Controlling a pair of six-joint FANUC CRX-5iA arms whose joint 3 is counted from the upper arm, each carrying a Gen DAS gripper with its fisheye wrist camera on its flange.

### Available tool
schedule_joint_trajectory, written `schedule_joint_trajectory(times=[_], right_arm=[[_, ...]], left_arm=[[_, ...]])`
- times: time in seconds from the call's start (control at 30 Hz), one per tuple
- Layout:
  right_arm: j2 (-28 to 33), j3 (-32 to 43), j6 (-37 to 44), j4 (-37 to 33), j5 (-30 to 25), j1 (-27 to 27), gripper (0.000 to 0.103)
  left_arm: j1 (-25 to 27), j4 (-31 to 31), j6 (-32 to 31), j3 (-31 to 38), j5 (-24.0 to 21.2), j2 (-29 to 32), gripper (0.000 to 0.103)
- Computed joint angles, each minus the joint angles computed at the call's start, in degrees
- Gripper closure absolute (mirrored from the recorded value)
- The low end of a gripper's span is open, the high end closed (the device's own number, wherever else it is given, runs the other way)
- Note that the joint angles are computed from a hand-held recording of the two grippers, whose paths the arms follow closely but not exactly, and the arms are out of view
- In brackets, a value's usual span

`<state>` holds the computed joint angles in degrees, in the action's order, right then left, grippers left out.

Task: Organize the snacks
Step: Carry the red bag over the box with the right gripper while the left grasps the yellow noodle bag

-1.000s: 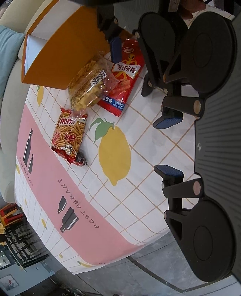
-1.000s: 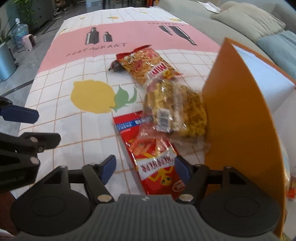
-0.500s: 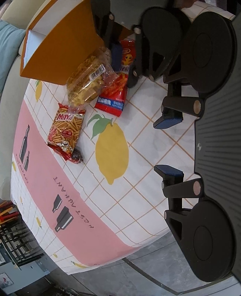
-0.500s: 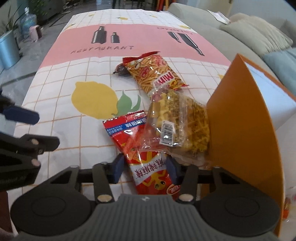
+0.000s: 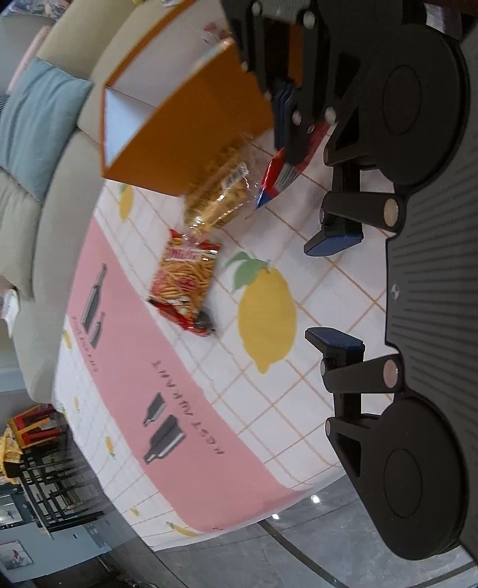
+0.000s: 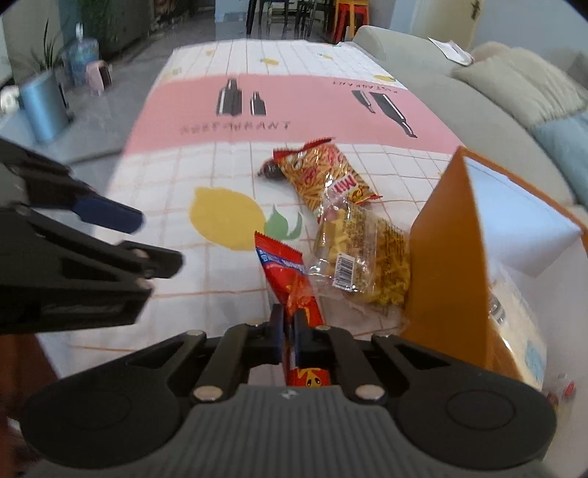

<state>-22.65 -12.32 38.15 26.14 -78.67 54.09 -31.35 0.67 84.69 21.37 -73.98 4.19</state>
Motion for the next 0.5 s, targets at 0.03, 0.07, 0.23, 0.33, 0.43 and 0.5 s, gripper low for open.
schedule_joint_trajectory(times=[0.03,0.07,0.23,0.33,0.43,0.5], right_arm=[[-0.5,0.5,-0.7,0.0,-0.4,0.3,0.102],[-1.2,1.0,-1.7,0.1,-0.8,0.8,0.102],[-4.8,1.7,-8.6,4.5,-1.8,4.2,0.102],[-6.5,1.9,-11.6,7.6,-2.4,5.5,0.102],[-7.9,2.4,-13.3,10.8,-4.1,6.4,0.102],[-8.6,2.5,-14.2,12.7,-5.7,6.6,0.102]], left_arm=[[0.0,0.1,0.1,0.5,-0.2,0.1,0.05],[-0.1,0.2,0.3,1.2,-0.4,0.1,0.049],[-1.0,-0.3,1.3,4.8,-1.6,1.1,0.048],[-1.5,0.2,1.9,7.0,-1.8,2.3,0.045],[-2.1,1.1,3.4,10.0,-3.4,4.8,0.044],[-2.3,2.3,5.0,11.4,-4.1,6.5,0.04]])
